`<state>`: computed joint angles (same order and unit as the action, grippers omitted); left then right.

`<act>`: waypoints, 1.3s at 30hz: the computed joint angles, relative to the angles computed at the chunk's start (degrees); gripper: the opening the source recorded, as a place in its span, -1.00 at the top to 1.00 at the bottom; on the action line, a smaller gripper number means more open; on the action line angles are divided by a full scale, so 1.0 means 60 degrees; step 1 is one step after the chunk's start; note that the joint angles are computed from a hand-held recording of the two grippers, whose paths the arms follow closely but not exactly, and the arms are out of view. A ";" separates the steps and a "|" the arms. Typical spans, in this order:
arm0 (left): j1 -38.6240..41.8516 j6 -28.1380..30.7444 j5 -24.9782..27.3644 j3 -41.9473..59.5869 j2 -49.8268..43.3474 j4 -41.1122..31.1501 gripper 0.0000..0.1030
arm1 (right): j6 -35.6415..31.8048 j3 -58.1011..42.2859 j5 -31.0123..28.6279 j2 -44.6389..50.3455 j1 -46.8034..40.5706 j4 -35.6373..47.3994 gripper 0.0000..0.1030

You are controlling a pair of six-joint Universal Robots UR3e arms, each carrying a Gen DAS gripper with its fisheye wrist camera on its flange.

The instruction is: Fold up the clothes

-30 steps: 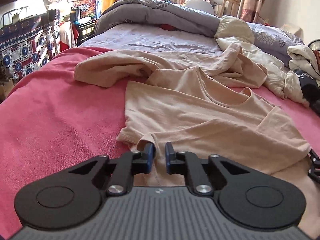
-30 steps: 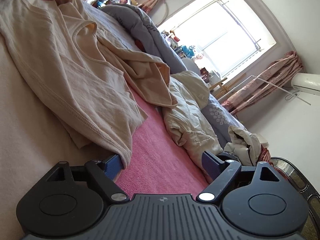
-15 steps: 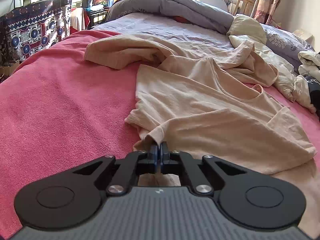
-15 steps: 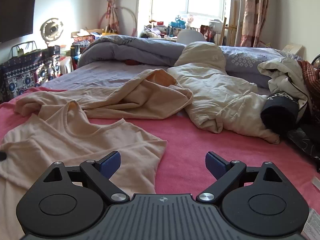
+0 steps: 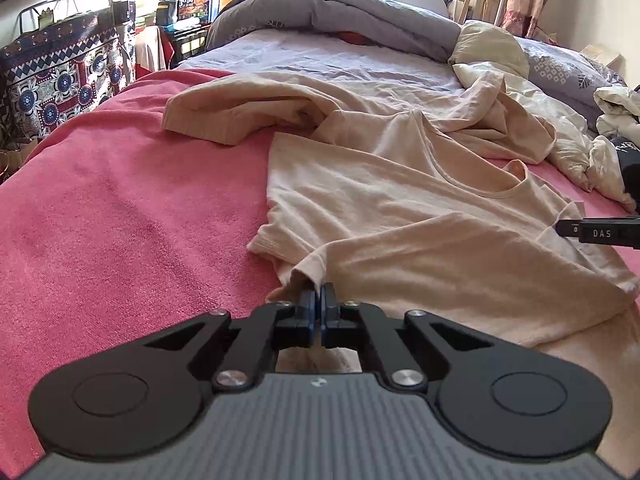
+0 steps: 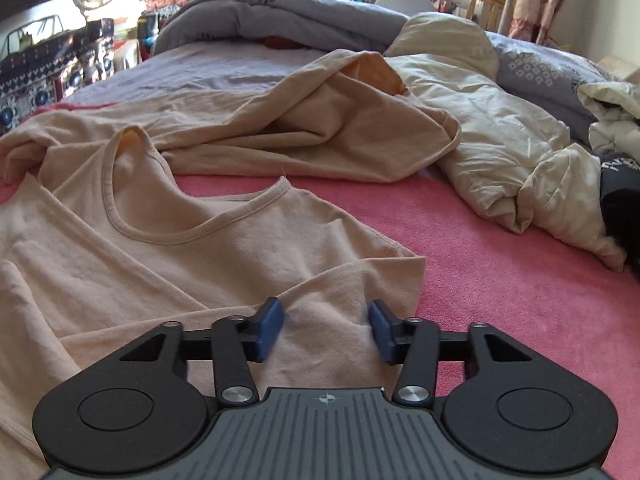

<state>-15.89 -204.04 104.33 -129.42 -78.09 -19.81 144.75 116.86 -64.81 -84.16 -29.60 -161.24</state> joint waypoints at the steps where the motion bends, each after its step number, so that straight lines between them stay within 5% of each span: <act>1: -0.0053 -0.0041 0.0059 -0.0032 0.0045 0.0051 1.00 | 0.0264 0.0140 0.0013 -0.0099 -0.0098 -0.0241 0.79; 8: -0.0736 0.0059 0.0624 0.0029 0.0525 0.0483 1.00 | 0.0750 0.0632 0.1569 -0.0947 -0.1636 -0.0242 0.86; 13: -0.1136 0.0388 0.0939 0.0159 0.0495 0.0627 1.00 | 0.0043 -0.0080 0.2649 -0.0892 -0.2450 0.1429 0.78; 14: -0.1145 0.0390 0.0905 0.0110 0.0527 0.0607 1.00 | -0.0356 -0.0316 0.2920 -0.0865 -0.2542 0.2088 0.71; 16: -0.1174 0.0365 0.0868 0.0013 0.0559 0.0573 1.00 | -0.0941 -0.0692 0.3162 -0.0857 -0.2526 0.3189 0.04; 18: -0.1145 0.0218 0.0848 -0.0064 0.0475 0.0466 1.00 | -0.1046 -0.0653 0.2914 -0.0757 -0.2183 0.2956 -0.38; 19: -0.1066 0.0096 0.0760 -0.0106 0.0450 0.0367 1.00 | -0.0933 -0.0547 0.2595 -0.0680 -0.1891 0.2494 -0.39; 21: -0.0892 -0.0045 0.0542 -0.0174 0.0399 0.0217 1.00 | -0.0493 -0.0542 0.1713 -0.0291 -0.1164 0.1613 -0.29; 22: -0.0838 -0.0137 0.0500 -0.0203 0.0364 0.0164 0.97 | -0.0324 -0.0698 0.1343 -0.0053 -0.0855 0.1522 0.13; 24: -0.0777 -0.0285 0.0491 -0.0294 0.0284 0.0239 0.94 | 0.0099 -0.0961 0.0804 0.0266 -0.0444 0.1656 0.62; 25: -0.0726 -0.0278 0.0437 -0.0370 0.0258 0.0400 0.88 | 0.0200 -0.0766 0.0782 0.0248 -0.0441 0.1373 0.65; 29: -0.0587 -0.0245 0.0239 -0.0388 -0.0069 0.1001 0.13 | 0.0299 -0.0363 0.1178 0.0075 -0.0762 0.1026 0.76; 34: -0.1288 -0.0839 0.1392 0.0287 -0.0884 0.0850 0.18 | 0.0426 -0.0271 0.1684 -0.0025 -0.1172 0.1109 0.78; 39: -0.2869 -0.0938 0.4120 0.0819 -0.1809 0.1226 0.04 | 0.0103 -0.0240 0.1821 -0.0032 -0.1332 0.1399 0.78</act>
